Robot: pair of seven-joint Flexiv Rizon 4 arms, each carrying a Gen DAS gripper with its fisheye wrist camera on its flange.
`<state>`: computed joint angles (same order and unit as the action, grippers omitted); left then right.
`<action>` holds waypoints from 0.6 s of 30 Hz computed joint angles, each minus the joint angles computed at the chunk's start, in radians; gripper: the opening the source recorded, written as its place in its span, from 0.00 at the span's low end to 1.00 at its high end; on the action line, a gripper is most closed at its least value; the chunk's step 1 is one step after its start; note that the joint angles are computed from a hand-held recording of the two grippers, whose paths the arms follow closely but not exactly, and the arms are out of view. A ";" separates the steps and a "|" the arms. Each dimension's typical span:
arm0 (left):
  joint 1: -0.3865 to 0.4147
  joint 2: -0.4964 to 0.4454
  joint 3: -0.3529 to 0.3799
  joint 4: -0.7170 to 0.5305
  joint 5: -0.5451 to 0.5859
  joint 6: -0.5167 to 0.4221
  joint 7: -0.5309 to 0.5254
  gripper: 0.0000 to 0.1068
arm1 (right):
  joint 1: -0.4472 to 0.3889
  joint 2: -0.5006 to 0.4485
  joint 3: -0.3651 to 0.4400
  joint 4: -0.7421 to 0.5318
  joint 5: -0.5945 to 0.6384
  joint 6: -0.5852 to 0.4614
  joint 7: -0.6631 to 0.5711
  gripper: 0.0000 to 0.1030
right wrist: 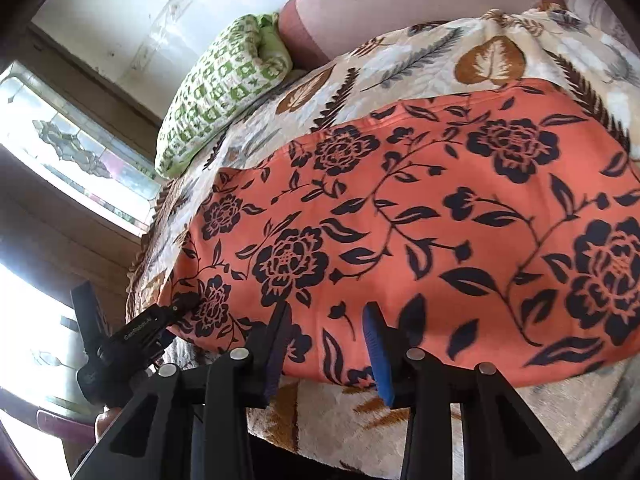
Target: Fold small clothes
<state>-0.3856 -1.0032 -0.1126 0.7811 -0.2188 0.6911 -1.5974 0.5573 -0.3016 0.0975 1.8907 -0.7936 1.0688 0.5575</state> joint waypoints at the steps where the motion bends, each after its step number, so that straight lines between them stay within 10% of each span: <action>1: -0.004 -0.001 0.003 -0.003 0.006 0.006 0.006 0.50 | -0.002 -0.008 -0.001 -0.009 0.002 0.003 -0.010 0.38; 18: -0.039 -0.022 0.043 -0.067 0.080 0.005 0.034 0.37 | 0.009 -0.097 -0.006 -0.075 0.185 0.003 -0.177 0.33</action>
